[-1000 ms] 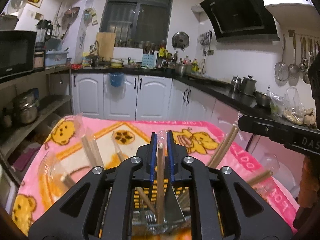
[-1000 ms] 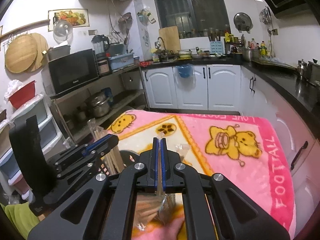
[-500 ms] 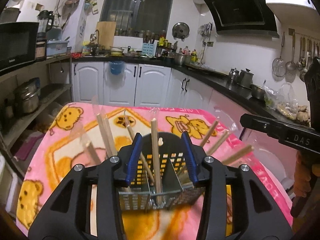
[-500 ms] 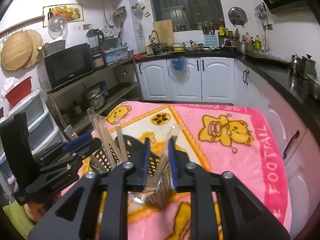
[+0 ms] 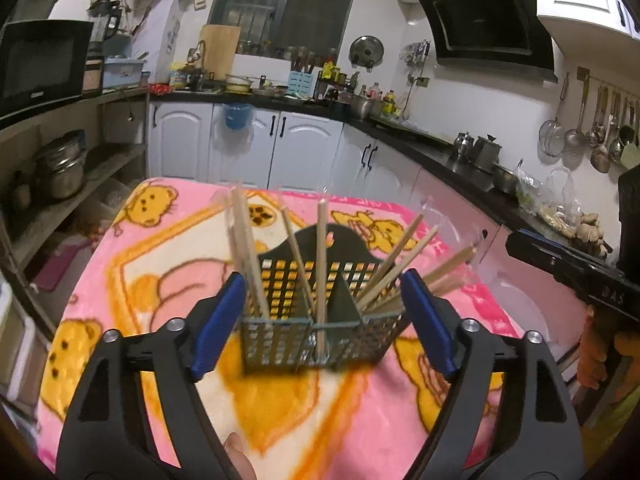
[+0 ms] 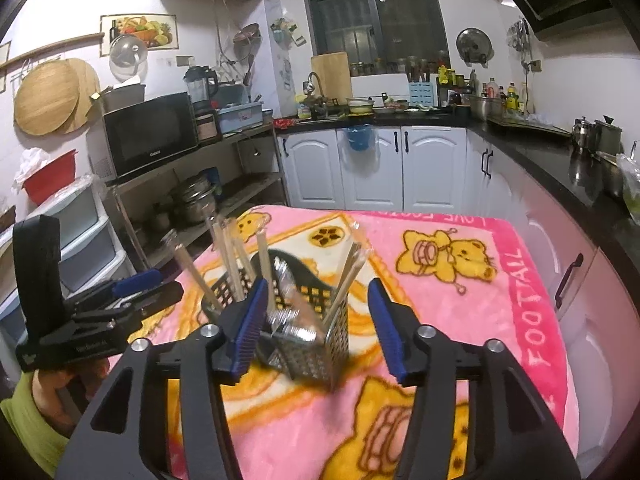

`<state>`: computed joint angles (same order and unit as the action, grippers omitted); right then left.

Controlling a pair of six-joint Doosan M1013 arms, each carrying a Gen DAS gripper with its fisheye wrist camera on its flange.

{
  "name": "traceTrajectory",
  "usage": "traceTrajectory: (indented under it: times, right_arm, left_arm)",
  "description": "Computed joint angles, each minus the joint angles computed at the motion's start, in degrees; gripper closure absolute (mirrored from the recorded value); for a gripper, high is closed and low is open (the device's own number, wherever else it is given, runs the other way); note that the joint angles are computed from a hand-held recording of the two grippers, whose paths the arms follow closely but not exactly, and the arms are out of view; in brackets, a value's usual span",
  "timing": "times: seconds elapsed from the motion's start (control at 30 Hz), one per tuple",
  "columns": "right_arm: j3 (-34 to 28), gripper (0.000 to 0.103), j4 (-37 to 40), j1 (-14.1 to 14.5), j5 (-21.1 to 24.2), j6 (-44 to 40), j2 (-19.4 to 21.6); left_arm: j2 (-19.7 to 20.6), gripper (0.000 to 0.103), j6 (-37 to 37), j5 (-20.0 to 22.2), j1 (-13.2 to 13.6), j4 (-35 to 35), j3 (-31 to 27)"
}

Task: Organize utensils

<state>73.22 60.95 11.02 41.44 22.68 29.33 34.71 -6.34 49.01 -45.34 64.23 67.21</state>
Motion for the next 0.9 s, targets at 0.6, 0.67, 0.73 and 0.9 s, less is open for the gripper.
traceTrajectory:
  times: [0.6,0.67,0.73,0.9]
  right_arm:
    - [10.39,0.019,2.84,0.81,-1.09,-6.56,-2.63]
    - [11.47,0.019,3.82,1.07,-2.04,-8.41,-2.96]
    - [12.74,0.018,5.9,1.18,-2.94,-11.19,-3.32]
    - [16.38,0.009,13.55,1.45,-6.87,-19.83,-4.4]
  left_arm:
    - [-1.94,0.01,-4.4,0.38,-2.22,-2.95,7.29]
    - [-1.89,0.01,-5.8,0.54,-2.54,-2.56,7.97]
    - [-1.75,0.01,-6.75,0.81,-2.83,-2.36,8.32]
    - [-1.45,0.01,-9.98,2.2,-3.74,-0.31,9.45]
